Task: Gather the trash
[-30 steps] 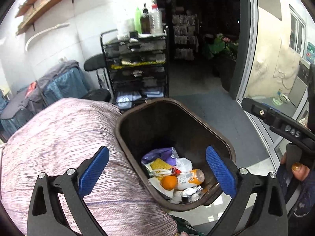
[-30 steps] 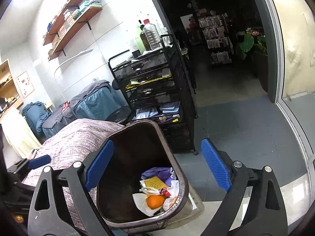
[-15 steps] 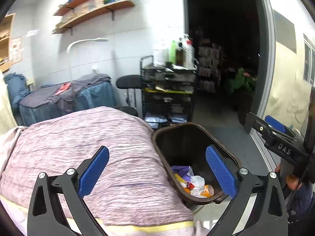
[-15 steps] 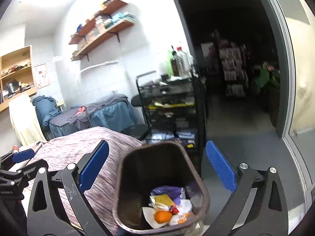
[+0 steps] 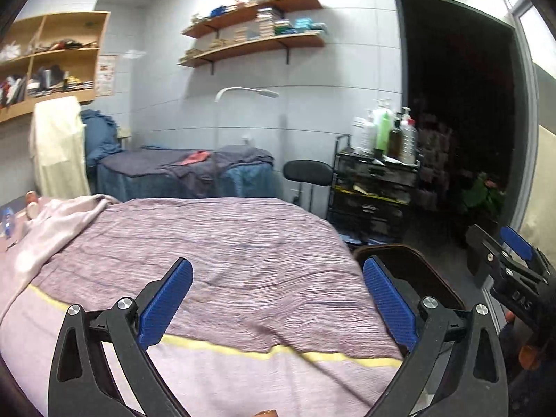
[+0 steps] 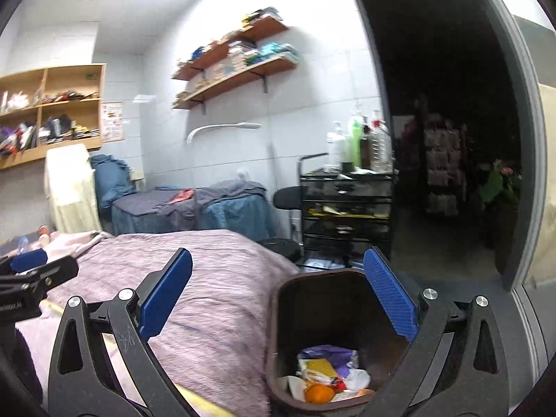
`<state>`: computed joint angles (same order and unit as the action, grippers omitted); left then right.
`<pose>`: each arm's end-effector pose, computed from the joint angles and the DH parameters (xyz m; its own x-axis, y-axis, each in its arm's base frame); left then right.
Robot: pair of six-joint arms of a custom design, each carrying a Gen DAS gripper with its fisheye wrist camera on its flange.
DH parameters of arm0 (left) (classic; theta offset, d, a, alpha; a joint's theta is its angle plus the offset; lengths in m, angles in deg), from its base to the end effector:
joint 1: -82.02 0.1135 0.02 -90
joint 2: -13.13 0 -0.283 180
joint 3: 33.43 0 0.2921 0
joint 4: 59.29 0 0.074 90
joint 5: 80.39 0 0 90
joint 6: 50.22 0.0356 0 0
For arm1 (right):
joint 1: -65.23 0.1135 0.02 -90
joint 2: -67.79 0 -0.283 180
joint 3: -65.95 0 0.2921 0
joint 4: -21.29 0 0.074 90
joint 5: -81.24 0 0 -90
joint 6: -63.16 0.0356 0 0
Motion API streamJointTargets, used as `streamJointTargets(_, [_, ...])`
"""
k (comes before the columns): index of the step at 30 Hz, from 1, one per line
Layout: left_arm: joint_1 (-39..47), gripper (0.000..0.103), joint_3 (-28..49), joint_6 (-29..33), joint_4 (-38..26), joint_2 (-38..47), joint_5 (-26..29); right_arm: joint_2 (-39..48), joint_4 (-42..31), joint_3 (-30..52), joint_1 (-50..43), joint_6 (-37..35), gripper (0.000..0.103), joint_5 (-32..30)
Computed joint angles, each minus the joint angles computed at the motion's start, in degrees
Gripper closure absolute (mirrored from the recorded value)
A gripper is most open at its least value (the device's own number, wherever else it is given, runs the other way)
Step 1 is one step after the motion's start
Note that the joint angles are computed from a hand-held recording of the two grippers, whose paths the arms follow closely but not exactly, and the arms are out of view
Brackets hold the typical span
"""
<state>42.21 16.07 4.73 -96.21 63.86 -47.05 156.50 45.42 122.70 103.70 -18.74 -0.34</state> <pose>0.1777 -0.1094 0.2685 -0.3007 -0.1603 -0.9402 -0.3976 0.9171 -0.0291 0.2927 0.2259 0.2269 -0.1763 0.0379 -0.9836 -0.4818 0.8681 0.1198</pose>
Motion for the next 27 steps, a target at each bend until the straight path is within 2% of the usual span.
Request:
streamJointTargets(6, [-4.1,0.006,-1.1,-10.5,-11.1,-5.5,-9.0,-1.4,-0.9,-1.1,4.7,-1.2,0.006,-0.3])
streamJointTargets(7, [-5.0,0.006,-0.4,-13.8,-14.7,-5.3,-10.7,-1.6,-1.4,-1.1,5.3,-1.4,0.006,-0.4])
streamJointTargets(10, [-5.7,0.006,-0.3,-16.7,-18.1,-6.5,-11.8,-2.4,-3.7,-1.2,7.3,-0.9,0.006,-0.3])
streamJointTargets(18, [-7.7,0.006,-0.7,-23.1,-25.0,-9.2,-13.2,-4.4,-4.8,-2.9,11.3,-3.3,0.006,1.3])
streamJointTargets(27, [-8.6,0.006,-1.2,-21.9,-24.0,-9.8,-14.1,-5.1,-6.6,-2.7,11.5,-2.7,0.006,1.1])
